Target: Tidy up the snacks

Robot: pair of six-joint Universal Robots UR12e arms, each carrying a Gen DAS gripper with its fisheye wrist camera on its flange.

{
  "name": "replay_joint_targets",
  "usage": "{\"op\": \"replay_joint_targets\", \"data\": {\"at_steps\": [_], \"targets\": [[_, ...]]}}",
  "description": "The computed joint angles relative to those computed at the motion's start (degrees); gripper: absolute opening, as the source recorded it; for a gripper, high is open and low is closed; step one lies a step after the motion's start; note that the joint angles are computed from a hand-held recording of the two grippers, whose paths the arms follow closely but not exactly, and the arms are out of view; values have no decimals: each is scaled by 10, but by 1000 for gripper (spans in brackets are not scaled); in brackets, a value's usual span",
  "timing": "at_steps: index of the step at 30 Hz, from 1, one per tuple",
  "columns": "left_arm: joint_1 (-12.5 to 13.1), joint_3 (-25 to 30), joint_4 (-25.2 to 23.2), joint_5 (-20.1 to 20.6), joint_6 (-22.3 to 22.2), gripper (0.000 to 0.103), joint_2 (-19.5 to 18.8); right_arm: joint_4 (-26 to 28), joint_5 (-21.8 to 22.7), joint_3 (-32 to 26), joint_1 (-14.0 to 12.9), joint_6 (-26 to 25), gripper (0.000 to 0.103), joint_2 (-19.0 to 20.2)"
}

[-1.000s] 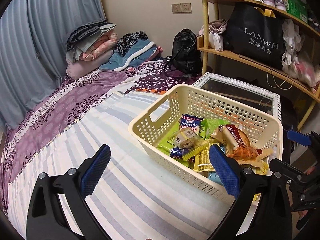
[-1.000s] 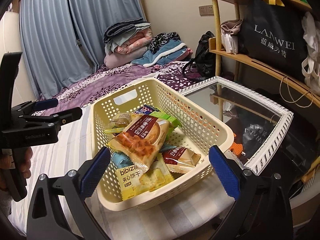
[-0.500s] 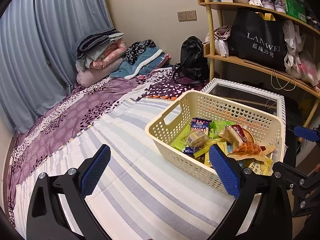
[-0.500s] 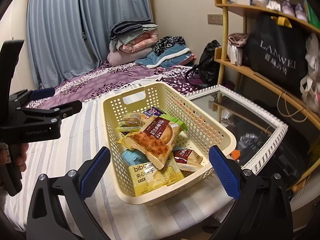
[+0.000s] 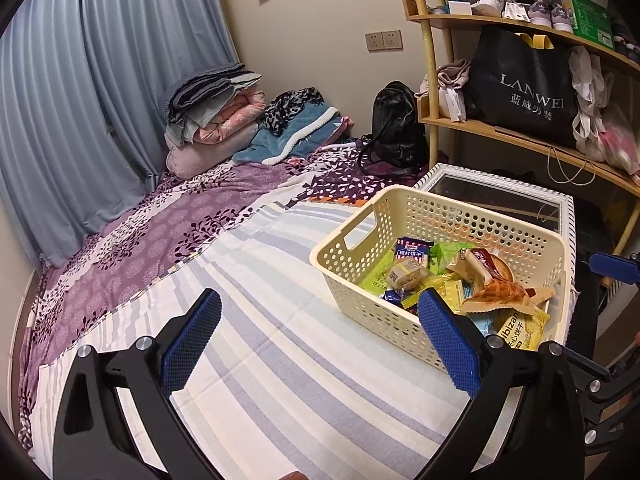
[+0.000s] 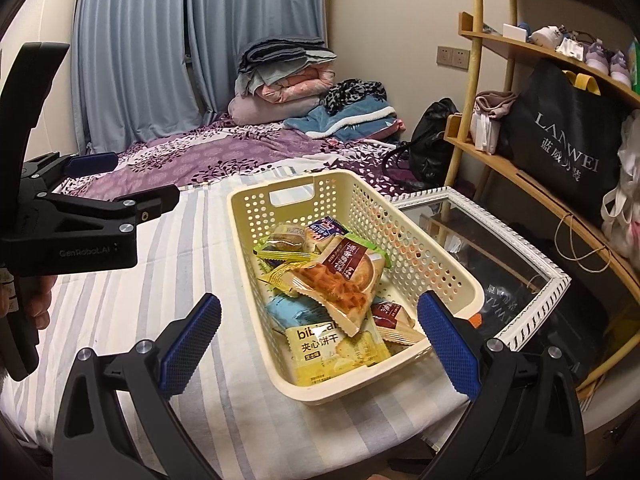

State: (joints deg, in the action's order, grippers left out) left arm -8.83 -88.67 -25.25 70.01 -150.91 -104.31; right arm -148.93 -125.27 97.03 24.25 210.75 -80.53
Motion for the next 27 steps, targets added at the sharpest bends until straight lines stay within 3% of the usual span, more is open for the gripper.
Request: {"op": "replay_joint_targets", "data": {"at_steps": [27], "targets": [[-17, -15, 37, 46, 36, 100, 4, 2, -19, 9, 3, 5, 98, -4]]}}
